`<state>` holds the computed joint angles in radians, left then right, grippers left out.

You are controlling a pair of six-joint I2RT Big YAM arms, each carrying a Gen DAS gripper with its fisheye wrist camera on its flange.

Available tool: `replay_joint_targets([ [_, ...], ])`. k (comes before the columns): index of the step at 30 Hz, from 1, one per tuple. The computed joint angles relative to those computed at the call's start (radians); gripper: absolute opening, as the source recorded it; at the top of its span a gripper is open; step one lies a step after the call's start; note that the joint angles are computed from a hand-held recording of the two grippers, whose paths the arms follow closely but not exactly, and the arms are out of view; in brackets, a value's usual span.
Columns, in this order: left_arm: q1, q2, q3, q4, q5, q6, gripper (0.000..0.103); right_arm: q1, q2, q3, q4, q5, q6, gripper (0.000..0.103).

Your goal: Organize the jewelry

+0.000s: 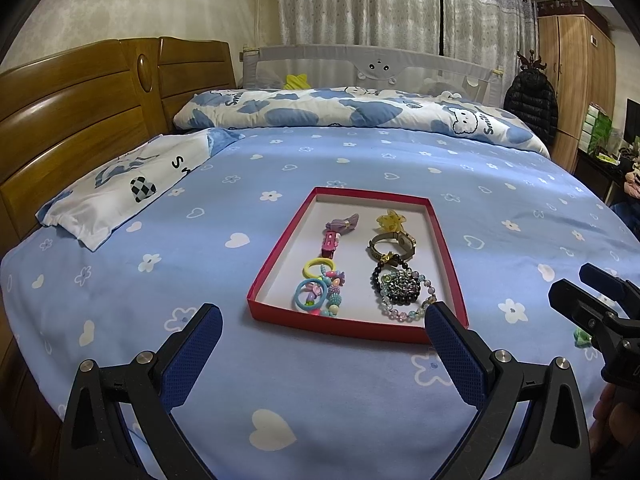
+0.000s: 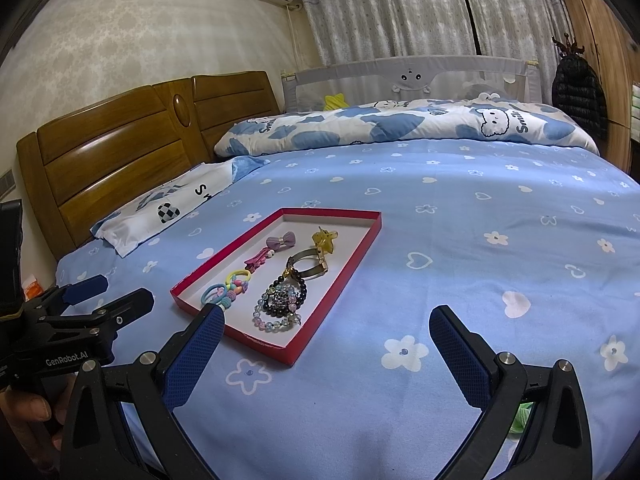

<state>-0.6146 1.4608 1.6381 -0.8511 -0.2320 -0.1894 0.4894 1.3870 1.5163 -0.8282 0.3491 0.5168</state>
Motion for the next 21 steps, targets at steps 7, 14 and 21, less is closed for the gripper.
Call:
replay_joint_targets([
  [7, 0.002, 0.001, -0.002, 0.001, 0.003, 0.004, 0.102, -0.002, 0.000, 0.000, 0.000, -0.002, 0.001, 0.103],
  [14, 0.000, 0.007, 0.007, -0.005, 0.004, 0.007, 0.102, 0.000, 0.001, -0.003, 0.000, -0.002, 0.006, 0.103],
  [21, 0.004, 0.014, 0.015, -0.012, 0.015, 0.002, 0.102, -0.008, 0.005, -0.012, 0.008, -0.015, 0.017, 0.103],
])
